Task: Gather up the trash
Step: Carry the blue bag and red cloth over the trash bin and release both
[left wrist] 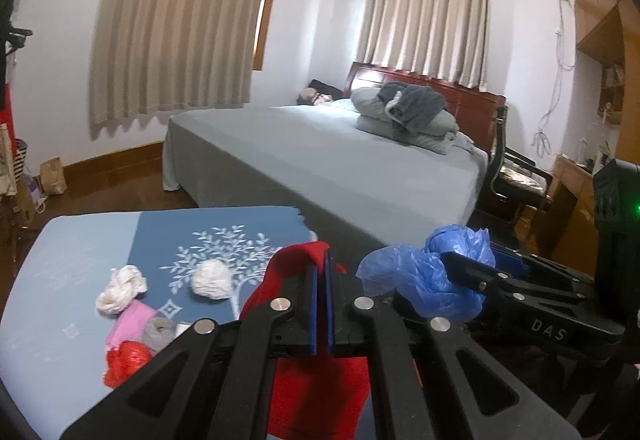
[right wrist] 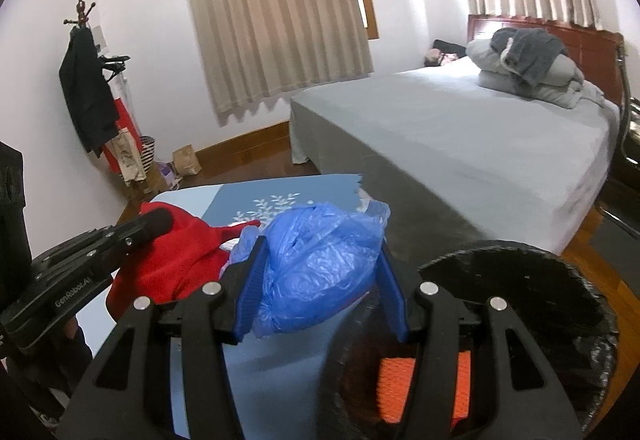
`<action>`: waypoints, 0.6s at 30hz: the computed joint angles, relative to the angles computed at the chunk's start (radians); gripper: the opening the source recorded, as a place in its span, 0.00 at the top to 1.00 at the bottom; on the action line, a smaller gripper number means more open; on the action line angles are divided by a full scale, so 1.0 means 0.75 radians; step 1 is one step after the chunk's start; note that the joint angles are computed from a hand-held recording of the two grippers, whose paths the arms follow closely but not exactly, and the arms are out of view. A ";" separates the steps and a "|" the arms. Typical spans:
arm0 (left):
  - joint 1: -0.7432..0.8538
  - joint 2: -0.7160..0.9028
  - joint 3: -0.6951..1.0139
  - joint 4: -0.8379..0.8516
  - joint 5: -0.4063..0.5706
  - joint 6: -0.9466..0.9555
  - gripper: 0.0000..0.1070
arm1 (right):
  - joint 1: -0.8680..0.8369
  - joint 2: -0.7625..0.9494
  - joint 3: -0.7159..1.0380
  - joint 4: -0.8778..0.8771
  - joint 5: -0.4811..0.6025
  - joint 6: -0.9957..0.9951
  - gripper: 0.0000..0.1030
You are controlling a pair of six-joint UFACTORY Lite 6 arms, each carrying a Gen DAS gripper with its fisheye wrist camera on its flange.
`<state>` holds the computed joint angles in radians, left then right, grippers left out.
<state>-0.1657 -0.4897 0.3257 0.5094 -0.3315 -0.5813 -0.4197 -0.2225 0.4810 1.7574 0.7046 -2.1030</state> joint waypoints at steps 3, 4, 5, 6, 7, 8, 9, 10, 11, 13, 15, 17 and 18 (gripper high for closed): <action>-0.130 0.022 0.016 -0.236 0.016 0.183 0.97 | -0.117 -0.013 -0.007 -0.065 0.048 0.010 0.51; -0.153 0.027 0.021 -0.270 0.018 0.207 0.97 | -0.161 -0.014 -0.006 -0.087 0.065 0.012 0.51; -0.177 0.037 0.028 -0.297 0.016 0.229 0.97 | -0.207 -0.012 -0.004 -0.109 0.083 0.013 0.51; -0.209 0.042 0.029 -0.346 0.016 0.267 0.97 | -0.255 -0.006 0.001 -0.131 0.102 0.011 0.51; -0.256 0.059 0.040 -0.432 0.015 0.335 0.97 | -0.297 -0.005 0.002 -0.150 0.116 0.011 0.51; -0.311 0.083 0.052 -0.538 0.008 0.422 0.97 | -0.341 0.001 0.004 -0.169 0.134 0.007 0.51; -0.342 0.096 0.059 -0.588 0.002 0.463 0.97 | -0.389 0.014 0.011 -0.187 0.150 0.001 0.51; -0.389 0.121 0.076 -0.667 -0.005 0.528 0.97 | -0.426 0.027 0.016 -0.198 0.163 -0.009 0.51; -0.432 0.144 0.093 -0.740 -0.010 0.587 0.97 | -0.470 0.039 0.022 -0.213 0.178 -0.017 0.51; -0.502 0.197 0.126 -0.829 -0.031 0.655 0.97 | -0.555 0.076 0.040 -0.237 0.204 -0.041 0.51; -0.571 0.250 0.165 -0.920 -0.048 0.725 0.97 | -0.631 0.118 0.064 -0.260 0.229 -0.064 0.51; -0.642 0.315 0.213 -1.002 -0.069 0.787 0.97 | -0.697 0.156 0.087 -0.273 0.246 -0.087 0.51; -0.670 0.340 0.235 -1.038 -0.073 0.815 0.97 | -0.725 0.177 0.099 -0.279 0.253 -0.099 0.51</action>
<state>-0.6679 -0.2350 0.5017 -0.2693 -0.3866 0.0298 -0.9634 -0.0898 0.5554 1.5480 0.8947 -2.1770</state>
